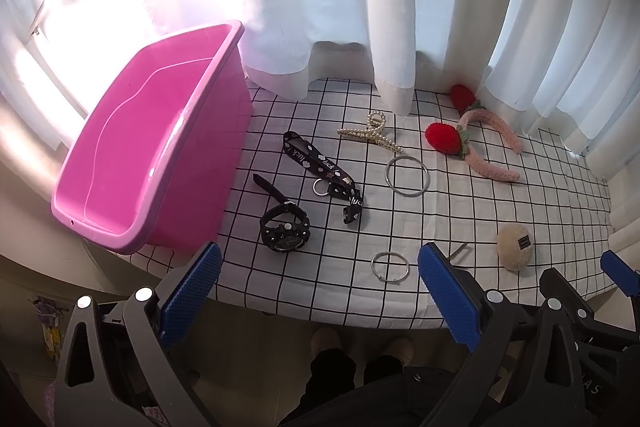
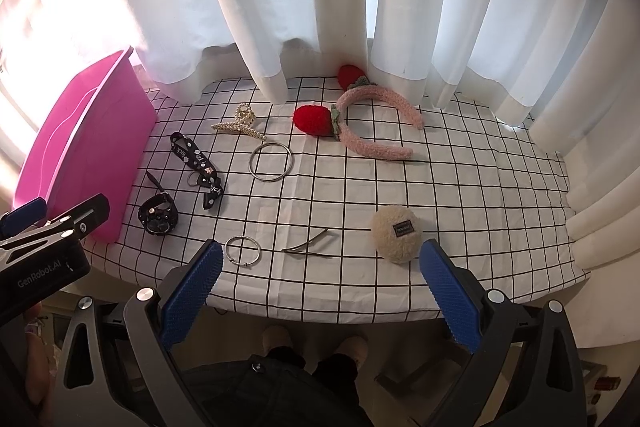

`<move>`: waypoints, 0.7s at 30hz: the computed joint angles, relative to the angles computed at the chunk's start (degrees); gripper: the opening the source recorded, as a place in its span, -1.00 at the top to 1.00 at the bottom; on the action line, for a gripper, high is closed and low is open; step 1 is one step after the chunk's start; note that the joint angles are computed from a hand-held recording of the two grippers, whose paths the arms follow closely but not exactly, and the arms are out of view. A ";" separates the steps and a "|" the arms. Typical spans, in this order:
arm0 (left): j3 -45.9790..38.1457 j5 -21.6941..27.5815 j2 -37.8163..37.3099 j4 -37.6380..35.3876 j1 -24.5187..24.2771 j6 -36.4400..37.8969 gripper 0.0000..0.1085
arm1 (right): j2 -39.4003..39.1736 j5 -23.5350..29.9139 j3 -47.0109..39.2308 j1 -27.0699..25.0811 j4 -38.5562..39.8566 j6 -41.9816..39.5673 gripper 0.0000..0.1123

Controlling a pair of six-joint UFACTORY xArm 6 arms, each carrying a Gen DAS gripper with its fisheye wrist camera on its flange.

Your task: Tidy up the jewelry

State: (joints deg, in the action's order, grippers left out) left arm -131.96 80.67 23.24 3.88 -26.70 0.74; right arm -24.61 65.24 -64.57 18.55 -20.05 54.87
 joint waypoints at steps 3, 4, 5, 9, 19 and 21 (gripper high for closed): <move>2.00 -0.91 -1.12 0.28 -0.27 -0.52 -0.79 | -0.18 -0.40 0.38 -0.18 0.26 -0.10 -0.68; 2.78 -1.27 -1.55 0.29 -0.27 -0.58 -0.79 | -0.25 -0.59 0.58 -0.30 0.37 -0.14 -0.68; 2.74 -1.18 -1.50 0.29 -0.26 -0.56 -0.79 | -0.29 -0.72 0.66 -0.39 0.49 -0.17 -0.68; 2.76 -1.25 -1.47 0.33 -0.28 -0.57 -0.79 | -0.41 -1.21 0.91 -0.72 0.69 -0.41 -0.68; 3.91 -1.37 -1.63 -0.54 -0.29 -1.59 -0.79 | -0.90 -2.32 2.34 -1.52 1.79 -1.63 -0.68; 6.04 -1.96 -2.40 -1.10 -0.10 -1.82 -0.79 | -1.58 -3.18 3.72 -2.05 2.22 -1.88 -0.68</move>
